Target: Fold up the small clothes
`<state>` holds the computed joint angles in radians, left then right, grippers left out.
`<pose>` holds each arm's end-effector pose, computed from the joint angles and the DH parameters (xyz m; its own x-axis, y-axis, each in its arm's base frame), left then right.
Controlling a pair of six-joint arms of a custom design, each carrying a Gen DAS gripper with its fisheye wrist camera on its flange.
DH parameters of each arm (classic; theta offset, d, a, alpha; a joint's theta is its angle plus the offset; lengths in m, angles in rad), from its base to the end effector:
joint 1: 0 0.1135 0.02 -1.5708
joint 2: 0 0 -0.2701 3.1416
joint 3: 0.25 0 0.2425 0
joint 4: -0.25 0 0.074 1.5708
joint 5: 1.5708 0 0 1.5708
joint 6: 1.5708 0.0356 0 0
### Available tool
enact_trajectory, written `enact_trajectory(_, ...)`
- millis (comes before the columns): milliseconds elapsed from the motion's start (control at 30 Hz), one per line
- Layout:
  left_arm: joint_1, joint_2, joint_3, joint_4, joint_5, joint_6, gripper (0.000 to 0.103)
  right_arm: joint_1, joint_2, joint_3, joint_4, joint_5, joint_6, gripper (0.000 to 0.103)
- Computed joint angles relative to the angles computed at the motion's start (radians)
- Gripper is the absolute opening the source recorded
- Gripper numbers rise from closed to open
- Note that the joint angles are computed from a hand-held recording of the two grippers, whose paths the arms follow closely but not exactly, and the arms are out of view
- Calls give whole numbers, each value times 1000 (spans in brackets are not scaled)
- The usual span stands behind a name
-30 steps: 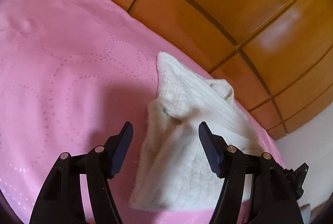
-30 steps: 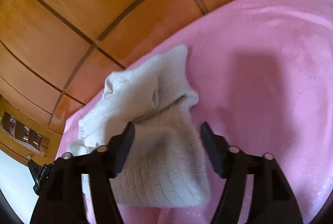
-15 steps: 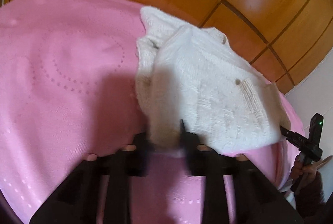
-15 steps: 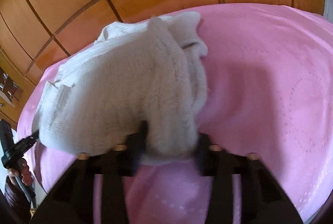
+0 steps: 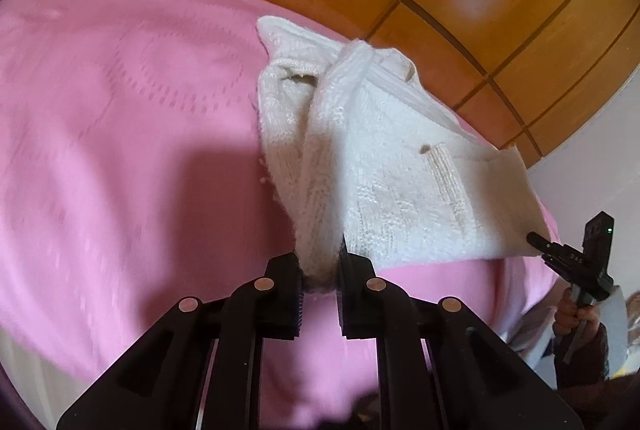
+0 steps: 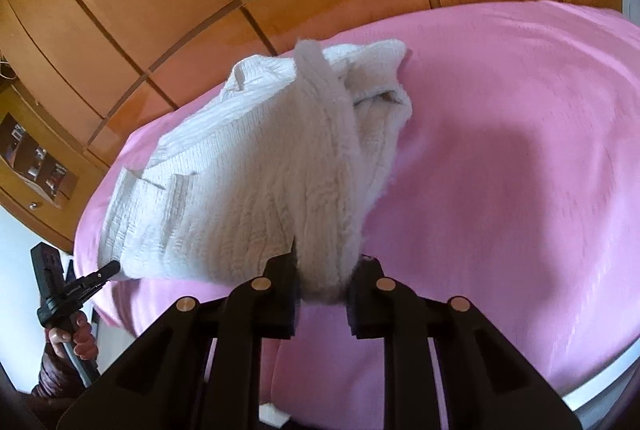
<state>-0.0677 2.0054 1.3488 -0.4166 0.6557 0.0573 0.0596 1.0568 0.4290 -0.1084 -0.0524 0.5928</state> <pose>0.4028 -0.0491 0.1728 -0.8556 0.1035 -0.5072 0.3936 0.7664 -0.5076 0.1933 0.0134 0.1857 -0.6108 0.5225 -0.5949 0.2930 0.8472 0.4432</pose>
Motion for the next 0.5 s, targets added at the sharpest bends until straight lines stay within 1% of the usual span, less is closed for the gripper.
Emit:
enact_trajectory(100, 26, -68, -81, -49, 12, 54, 12, 38, -123, -49, -102, 7, 25, 16)
enact_trajectory(133, 34, -90, -106, -69, 13, 76, 12, 65, -173, -67, -156, 22, 38, 16)
enact_trajectory(200, 58, -138, -166, -109, 17, 115, 12, 105, -228, -94, -214, 33, 78, 16)
enact_trajectory(267, 69, -170, -216, -141, -1, 152, 12, 153, -248, -114, -247, 52, 114, 16)
enact_trajectory(333, 55, -182, -232, -136, -48, 160, 14, 165, -221, -119, -245, 61, 116, 17)
enact_trajectory(367, 45, -178, -222, -137, -74, 166, 17, 158, -204, -109, -241, 66, 101, 20)
enact_trajectory(400, 34, -178, -214, -122, -105, 156, 24, 157, -191, -96, -241, 80, 89, 24)
enact_trajectory(433, 23, -177, -202, -99, -139, 140, 29, 151, -169, -68, -237, 106, 72, 33)
enact_trajectory(467, 19, -164, -178, -88, -147, 130, 40, 154, -156, -49, -235, 141, 60, 42)
enact_trajectory(500, 14, -158, -161, -61, -153, 115, 49, 158, -142, -30, -229, 176, 46, 47)
